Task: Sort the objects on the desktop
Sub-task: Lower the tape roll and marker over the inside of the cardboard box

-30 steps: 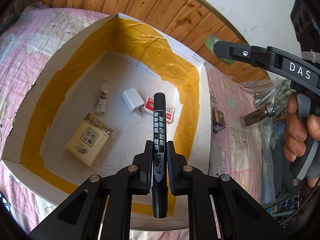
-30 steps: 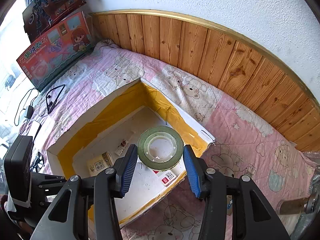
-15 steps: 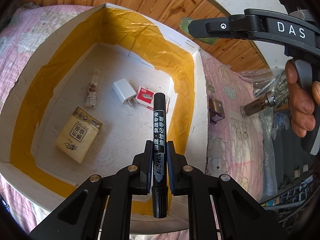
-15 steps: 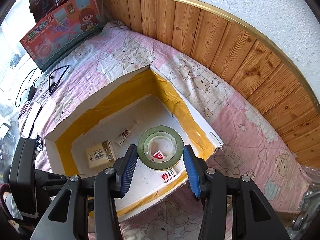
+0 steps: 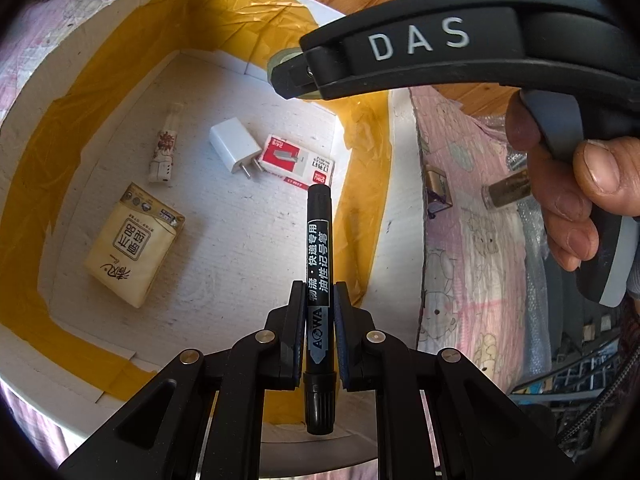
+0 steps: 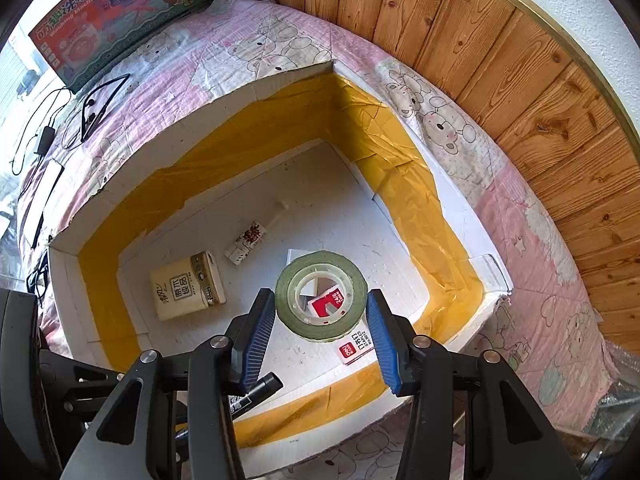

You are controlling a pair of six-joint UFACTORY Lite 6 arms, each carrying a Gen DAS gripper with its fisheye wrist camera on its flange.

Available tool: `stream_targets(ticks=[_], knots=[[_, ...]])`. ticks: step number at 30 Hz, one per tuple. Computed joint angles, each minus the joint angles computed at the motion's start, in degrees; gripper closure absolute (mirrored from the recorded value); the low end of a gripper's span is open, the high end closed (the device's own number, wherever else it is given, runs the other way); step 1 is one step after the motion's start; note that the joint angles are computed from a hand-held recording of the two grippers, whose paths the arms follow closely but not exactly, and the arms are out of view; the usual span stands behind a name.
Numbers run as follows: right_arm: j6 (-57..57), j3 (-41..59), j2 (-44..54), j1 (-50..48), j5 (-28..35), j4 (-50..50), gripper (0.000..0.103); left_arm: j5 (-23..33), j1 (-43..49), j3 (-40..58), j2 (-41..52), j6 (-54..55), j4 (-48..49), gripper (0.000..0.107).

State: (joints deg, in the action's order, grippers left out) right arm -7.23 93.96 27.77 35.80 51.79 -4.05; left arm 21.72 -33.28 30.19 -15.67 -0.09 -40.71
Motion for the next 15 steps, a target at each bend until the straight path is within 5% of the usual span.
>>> stream_targets(ticks=[15], knots=[[1.14,19.11,16.28,0.03,6.12,-7.41,0.055,2.73,2.74,-1.21,0.91,9.16,-10.45,0.093]])
